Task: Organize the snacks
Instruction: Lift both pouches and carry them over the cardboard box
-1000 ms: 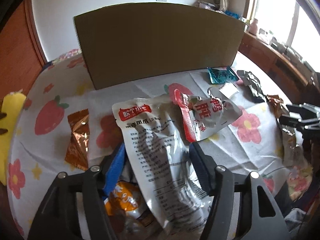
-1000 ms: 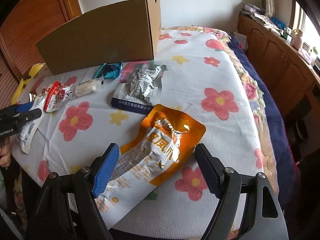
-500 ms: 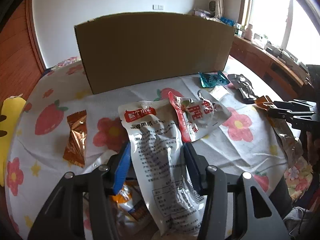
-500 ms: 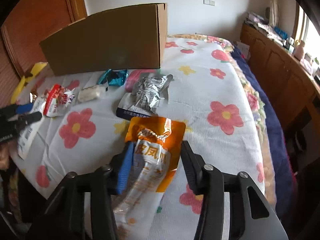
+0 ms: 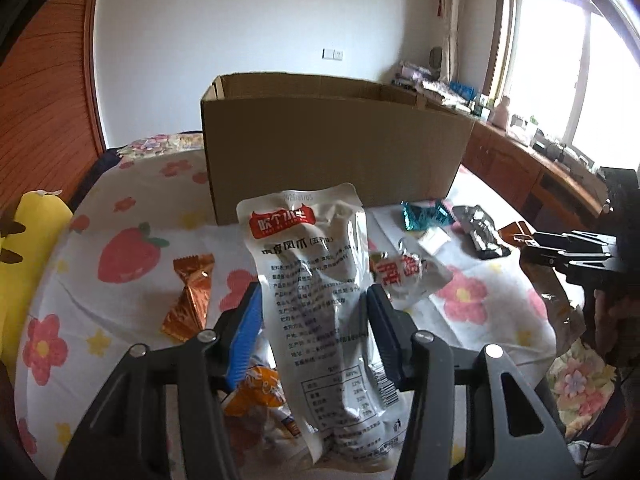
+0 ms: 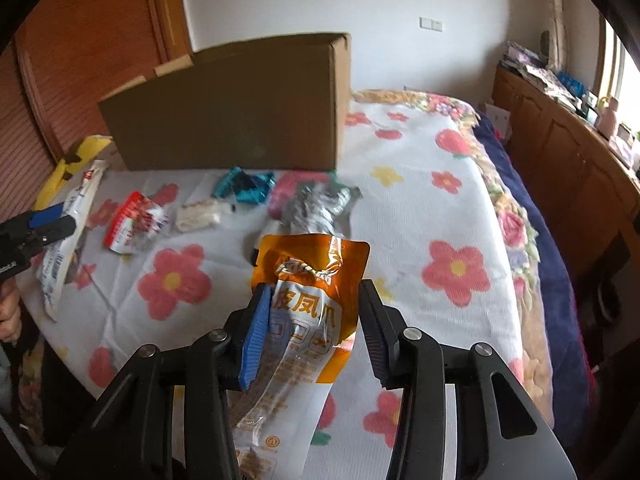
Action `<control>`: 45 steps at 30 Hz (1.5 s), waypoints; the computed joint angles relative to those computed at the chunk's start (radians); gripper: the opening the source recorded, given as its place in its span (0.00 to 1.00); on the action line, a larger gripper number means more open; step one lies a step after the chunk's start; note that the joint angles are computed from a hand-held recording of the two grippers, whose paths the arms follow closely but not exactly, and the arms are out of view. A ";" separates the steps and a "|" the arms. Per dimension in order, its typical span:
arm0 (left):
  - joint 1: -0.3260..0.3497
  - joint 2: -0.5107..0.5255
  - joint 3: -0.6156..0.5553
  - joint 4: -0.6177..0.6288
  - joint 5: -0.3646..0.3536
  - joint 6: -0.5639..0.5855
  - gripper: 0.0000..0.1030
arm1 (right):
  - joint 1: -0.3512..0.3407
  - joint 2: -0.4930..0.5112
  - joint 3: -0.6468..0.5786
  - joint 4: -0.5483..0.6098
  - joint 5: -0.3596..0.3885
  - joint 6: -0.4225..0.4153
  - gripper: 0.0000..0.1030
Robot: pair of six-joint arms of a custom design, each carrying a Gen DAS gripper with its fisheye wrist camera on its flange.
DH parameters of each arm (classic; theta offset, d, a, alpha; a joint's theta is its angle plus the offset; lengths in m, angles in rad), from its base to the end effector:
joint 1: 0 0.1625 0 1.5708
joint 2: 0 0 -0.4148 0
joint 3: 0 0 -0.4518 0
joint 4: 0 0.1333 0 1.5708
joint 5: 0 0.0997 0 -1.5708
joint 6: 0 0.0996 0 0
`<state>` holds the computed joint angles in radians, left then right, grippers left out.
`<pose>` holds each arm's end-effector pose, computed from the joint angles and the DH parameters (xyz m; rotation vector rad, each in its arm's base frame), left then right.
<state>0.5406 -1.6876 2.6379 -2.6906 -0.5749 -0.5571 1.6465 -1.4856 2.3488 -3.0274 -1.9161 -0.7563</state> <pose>-0.1643 -0.3516 0.1703 0.4445 2.3064 -1.0492 0.1344 -0.4552 0.2105 0.9110 -2.4003 0.5896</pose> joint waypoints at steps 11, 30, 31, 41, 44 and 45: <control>-0.037 0.012 -0.021 -0.051 0.024 0.037 0.49 | 0.031 -0.024 -0.015 0.014 0.083 -0.013 0.42; 0.059 0.195 -0.296 -0.374 0.024 0.504 0.50 | 0.177 0.145 -0.280 0.059 0.172 -0.049 0.43; 0.072 0.205 -0.313 -0.388 0.018 0.528 0.50 | 0.181 0.158 -0.294 0.060 0.174 -0.048 0.43; 0.206 0.306 -0.464 -0.453 -0.054 0.670 0.50 | 0.218 0.338 -0.501 0.090 0.199 -0.032 0.43; 0.232 0.324 -0.495 -0.455 -0.071 0.691 0.50 | 0.226 0.375 -0.544 0.092 0.192 -0.040 0.43; 0.242 0.335 -0.514 -0.455 -0.078 0.701 0.50 | 0.228 0.393 -0.564 0.094 0.191 -0.042 0.43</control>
<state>0.7828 -1.3524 2.1241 -3.1456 -0.6533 0.1442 1.8748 -1.0931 1.7852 -2.9335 -1.7252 -0.7980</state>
